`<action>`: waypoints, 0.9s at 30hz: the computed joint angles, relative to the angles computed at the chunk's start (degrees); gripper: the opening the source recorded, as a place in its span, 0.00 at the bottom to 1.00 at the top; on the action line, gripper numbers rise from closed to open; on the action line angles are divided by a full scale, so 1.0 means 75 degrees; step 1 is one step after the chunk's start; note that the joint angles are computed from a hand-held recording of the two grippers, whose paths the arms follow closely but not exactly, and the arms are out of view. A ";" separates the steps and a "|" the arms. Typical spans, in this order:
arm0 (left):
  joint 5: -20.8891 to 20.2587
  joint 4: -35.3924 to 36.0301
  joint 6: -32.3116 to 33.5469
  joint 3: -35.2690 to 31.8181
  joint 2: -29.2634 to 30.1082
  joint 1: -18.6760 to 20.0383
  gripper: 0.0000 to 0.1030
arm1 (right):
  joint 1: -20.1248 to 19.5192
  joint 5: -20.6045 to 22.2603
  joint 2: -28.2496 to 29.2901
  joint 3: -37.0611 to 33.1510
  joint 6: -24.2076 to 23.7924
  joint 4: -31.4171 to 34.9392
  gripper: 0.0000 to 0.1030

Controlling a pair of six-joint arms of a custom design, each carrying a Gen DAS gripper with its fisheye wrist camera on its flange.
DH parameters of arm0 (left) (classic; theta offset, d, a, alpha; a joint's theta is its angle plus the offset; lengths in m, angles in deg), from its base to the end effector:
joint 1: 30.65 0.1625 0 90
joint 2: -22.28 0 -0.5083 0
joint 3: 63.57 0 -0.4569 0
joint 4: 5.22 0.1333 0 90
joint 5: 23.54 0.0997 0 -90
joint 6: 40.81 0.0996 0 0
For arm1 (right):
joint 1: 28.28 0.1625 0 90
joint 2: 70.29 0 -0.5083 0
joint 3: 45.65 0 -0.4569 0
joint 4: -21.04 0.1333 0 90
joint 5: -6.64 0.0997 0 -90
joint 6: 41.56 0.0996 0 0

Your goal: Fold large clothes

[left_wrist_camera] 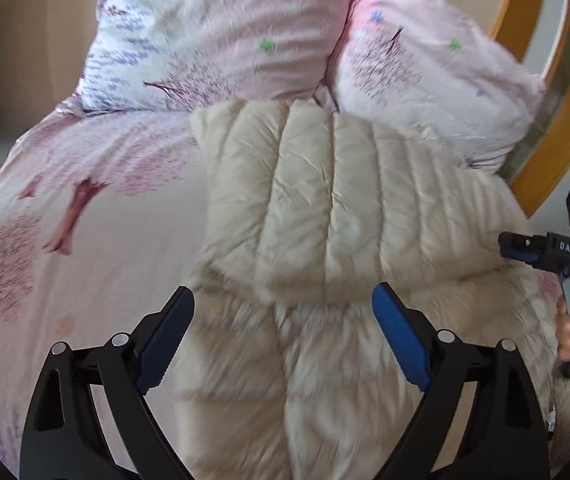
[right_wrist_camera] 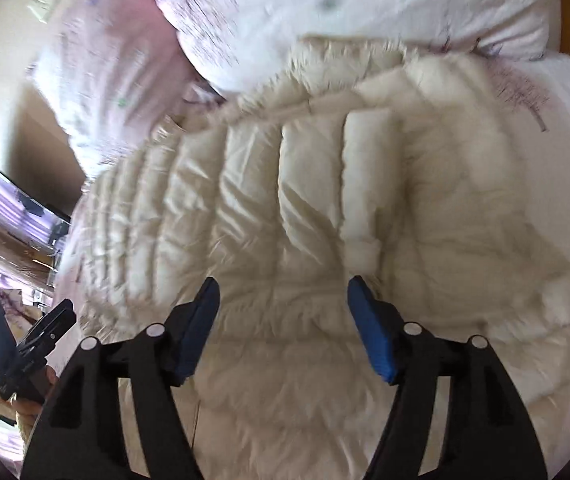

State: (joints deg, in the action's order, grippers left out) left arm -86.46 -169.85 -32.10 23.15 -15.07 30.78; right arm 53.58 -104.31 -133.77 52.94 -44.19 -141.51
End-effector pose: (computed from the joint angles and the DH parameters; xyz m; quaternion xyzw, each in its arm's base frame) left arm -0.2399 -0.8140 0.0865 0.2547 0.9153 -0.2488 0.1884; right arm -0.0076 -0.7428 0.3413 -0.1030 -0.9274 0.2980 0.2010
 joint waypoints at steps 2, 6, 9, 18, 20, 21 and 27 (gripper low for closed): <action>-0.0078 -0.0286 0.0012 0.0429 -0.0318 0.0042 0.89 | -0.0096 0.0309 -0.0484 0.0483 0.0012 -0.0091 0.75; -0.0120 -0.0795 -0.0242 0.1402 -0.1018 0.0200 0.90 | -0.0274 0.0436 -0.1466 0.1430 0.0012 -0.0260 0.75; -0.0212 -0.1330 -0.0246 0.2171 -0.1514 0.0296 0.90 | -0.0391 0.0355 -0.2010 0.1958 -0.0010 -0.0421 0.75; -0.1059 -0.0907 -0.0591 0.3534 -0.2589 0.0544 0.89 | -0.1324 0.1183 -0.3453 0.3302 0.0560 -0.0453 0.75; -0.1403 -0.1023 -0.0620 0.3782 -0.2691 0.0606 0.89 | -0.1582 0.1500 -0.3731 0.3548 0.0628 -0.0314 0.75; -0.1496 -0.1014 -0.0630 0.3824 -0.2702 0.0616 0.89 | -0.1682 0.1614 -0.3844 0.3638 0.0651 -0.0213 0.75; -0.2287 -0.0644 -0.0888 0.4004 -0.2708 0.0804 0.82 | -0.2173 0.2409 -0.4203 0.4031 0.0672 0.0295 0.75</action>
